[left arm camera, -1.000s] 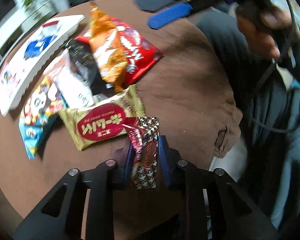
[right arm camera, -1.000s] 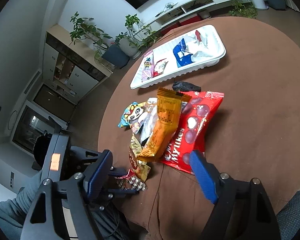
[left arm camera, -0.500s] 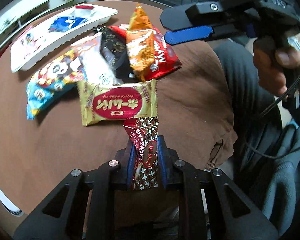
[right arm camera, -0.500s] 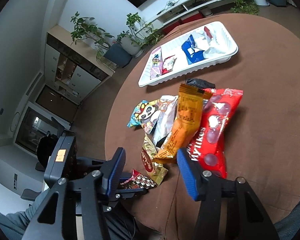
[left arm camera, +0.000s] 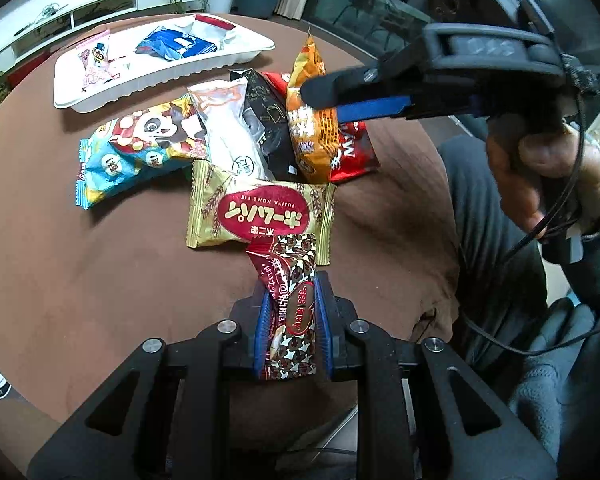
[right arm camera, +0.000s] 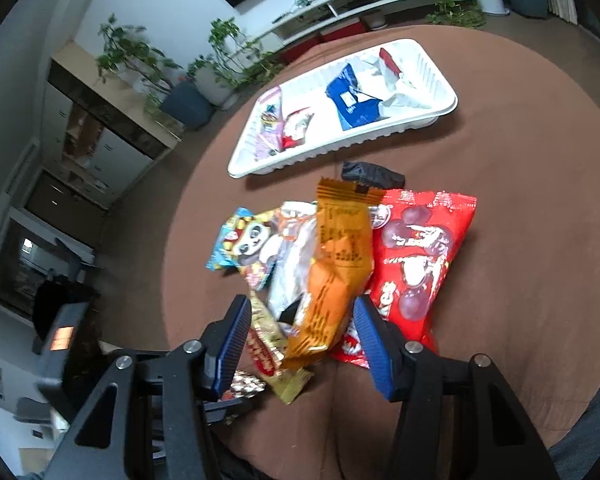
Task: Organize snacks
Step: 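Grasp the checkered packet with left tool while right tool grasps orange packet, then carry both packets into the white tray and release them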
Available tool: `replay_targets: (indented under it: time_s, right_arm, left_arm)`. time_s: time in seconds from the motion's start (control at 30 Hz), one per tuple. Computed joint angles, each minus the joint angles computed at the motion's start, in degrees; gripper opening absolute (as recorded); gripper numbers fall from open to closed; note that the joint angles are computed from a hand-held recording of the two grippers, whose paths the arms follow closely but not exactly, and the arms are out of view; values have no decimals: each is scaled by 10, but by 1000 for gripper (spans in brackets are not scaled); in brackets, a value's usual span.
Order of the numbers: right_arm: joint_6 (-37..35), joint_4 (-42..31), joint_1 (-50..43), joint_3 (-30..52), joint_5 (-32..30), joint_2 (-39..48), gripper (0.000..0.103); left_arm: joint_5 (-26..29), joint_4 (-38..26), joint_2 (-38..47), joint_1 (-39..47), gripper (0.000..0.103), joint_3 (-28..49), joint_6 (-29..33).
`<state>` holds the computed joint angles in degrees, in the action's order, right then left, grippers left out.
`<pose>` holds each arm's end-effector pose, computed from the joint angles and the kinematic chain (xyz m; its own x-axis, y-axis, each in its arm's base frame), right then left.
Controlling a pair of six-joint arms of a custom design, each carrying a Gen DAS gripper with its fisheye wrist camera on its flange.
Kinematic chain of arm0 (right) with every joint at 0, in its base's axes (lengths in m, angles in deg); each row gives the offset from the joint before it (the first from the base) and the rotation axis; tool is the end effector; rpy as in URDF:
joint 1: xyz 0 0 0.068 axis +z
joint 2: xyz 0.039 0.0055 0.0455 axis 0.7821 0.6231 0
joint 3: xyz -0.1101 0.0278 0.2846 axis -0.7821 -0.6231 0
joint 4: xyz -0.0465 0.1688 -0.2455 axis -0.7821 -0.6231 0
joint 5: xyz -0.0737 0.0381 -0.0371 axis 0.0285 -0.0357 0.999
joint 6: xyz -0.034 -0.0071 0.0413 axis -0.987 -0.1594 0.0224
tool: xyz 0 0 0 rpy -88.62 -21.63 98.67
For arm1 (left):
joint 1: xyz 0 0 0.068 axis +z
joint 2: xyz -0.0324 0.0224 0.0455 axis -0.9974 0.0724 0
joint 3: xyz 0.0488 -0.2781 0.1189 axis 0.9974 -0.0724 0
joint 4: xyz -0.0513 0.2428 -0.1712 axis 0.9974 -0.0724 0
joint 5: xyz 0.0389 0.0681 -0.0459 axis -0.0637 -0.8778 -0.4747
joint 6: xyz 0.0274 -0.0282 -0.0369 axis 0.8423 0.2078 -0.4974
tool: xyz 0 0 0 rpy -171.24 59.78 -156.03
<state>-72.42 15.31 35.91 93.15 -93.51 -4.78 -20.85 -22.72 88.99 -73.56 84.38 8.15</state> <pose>0.2058 -0.0371 0.1668 -0.9024 0.2242 -0.3679 0.0128 0.8675 0.4973 0.3558 0.0567 0.0964 -0.6327 0.5899 -0.5017 0.7625 0.5878 -0.2705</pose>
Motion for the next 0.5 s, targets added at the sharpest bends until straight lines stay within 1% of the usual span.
replay_targets:
  time_s: [0.13, 0.27, 0.3, 0.33, 0.37, 0.4, 0.5]
  right_arm:
    - [13, 29, 35, -3, 43, 0, 58]
    - [13, 49, 50, 1, 61, 14, 58]
    - [12, 51, 51, 1, 64, 15, 56]
    - [8, 52, 55, 1, 71, 15, 49]
    - [3, 55, 61, 0, 84, 14, 45]
    - [0, 57, 65, -1, 92, 13, 38]
    - [-10, 58, 69, -3, 96, 18, 33]
  left_arm:
    - [9, 1, 3, 2, 19, 2, -15]
    - [16, 2, 7, 8, 19, 2, -20]
    - [18, 2, 9, 11, 19, 2, -22]
    - [18, 2, 10, 13, 19, 3, -25]
    - [18, 4, 12, 15, 19, 3, -28]
    - [17, 5, 14, 17, 19, 3, -31]
    - [14, 10, 20, 18, 19, 5, -35]
